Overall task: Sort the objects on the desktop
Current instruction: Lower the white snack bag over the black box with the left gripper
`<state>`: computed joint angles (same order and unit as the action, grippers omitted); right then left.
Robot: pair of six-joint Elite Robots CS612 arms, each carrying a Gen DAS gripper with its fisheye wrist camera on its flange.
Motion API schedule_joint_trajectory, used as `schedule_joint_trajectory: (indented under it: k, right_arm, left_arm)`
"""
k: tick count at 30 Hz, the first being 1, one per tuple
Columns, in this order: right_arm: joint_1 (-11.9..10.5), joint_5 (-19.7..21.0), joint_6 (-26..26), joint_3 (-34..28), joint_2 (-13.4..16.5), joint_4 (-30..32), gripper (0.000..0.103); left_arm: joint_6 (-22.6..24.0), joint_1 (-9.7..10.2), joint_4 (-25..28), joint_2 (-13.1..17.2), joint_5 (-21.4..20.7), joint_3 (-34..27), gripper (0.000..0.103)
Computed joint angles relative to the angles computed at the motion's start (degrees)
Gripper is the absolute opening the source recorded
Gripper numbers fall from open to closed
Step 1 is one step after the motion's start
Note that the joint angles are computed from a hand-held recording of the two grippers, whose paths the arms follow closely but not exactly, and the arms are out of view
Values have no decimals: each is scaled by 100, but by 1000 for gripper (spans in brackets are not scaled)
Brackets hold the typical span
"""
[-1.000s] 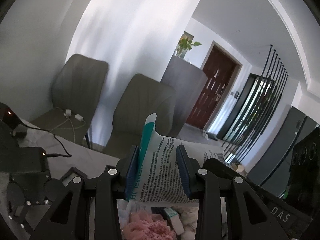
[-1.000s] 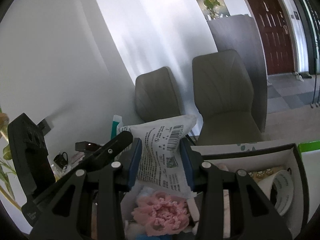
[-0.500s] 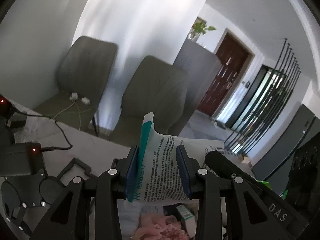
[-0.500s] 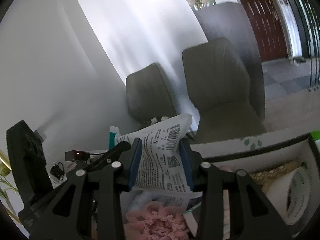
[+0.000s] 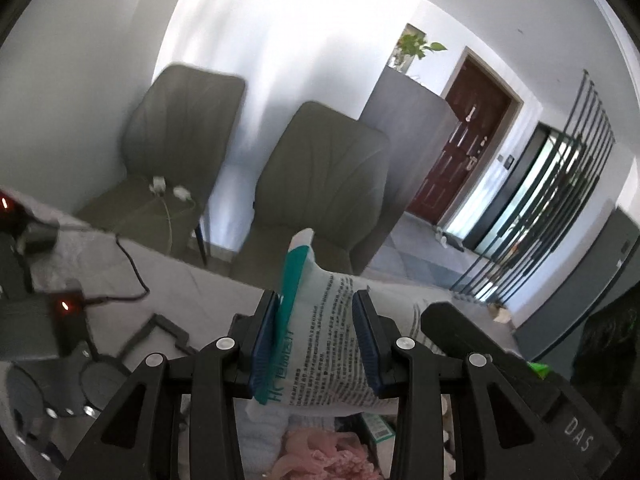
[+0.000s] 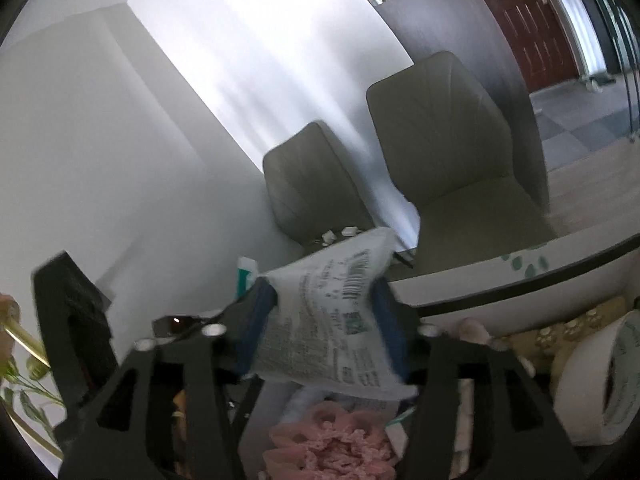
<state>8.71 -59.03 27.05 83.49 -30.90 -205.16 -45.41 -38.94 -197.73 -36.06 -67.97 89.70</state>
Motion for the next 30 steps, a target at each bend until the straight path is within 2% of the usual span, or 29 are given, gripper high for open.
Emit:
schedule_joint_trajectory:
  k: [1, 4, 5, 10, 13, 15, 18, 20, 21, 22, 23, 26, 30]
  right_arm:
    - [-6, 64, 28, -22, 4, 137, 78]
    - [-9, 118, 90, -27, 4, 170, 88]
    - [-5, 81, 109, -8, -8, 147, 96]
    - [-22, 64, 191, 33, -20, -9, 98]
    - [-28, -17, 120, 89, -69, -29, 98]
    - [-61, 112, 142, 124, -86, -28, 98]
    - [-131, 460, 151, 167, -142, 204, 87]
    - [-144, 402, -69, 234, -255, 636, 66]
    - [-138, 313, -271, 268, -325, 921, 59]
    - [-133, 234, -431, 286, -374, 1125, 48]
    - [-127, 170, -594, 305, -417, 1310, 41]
    - [-137, 154, -893, 298, -465, 1659, 35]
    - [-100, -55, -1280, 241, -500, 2205, 33]
  left_arm:
    - [-130, 40, 4, 9, -126, 2, 38]
    - [-379, 79, 297, -20, -147, 7, 46]
    - [-383, 74, 333, -29, -116, 13, 48]
    - [-305, 25, 353, -62, 93, 48, 60]
    - [-223, 35, 235, -44, -47, 40, 61]
    - [-129, 27, 313, -59, -86, 33, 61]
    - [177, 0, 548, -113, -108, 30, 61]
    - [458, -72, 888, -172, 93, 34, 61]
    - [597, -119, 1154, -204, 270, 14, 61]
    - [718, -178, 1499, -229, 519, -26, 61]
    - [829, -213, 1729, -234, 650, -69, 58]
    - [1100, -236, 1918, -187, 550, -181, 44]
    - [1190, -234, 2214, -113, 440, -334, 39]
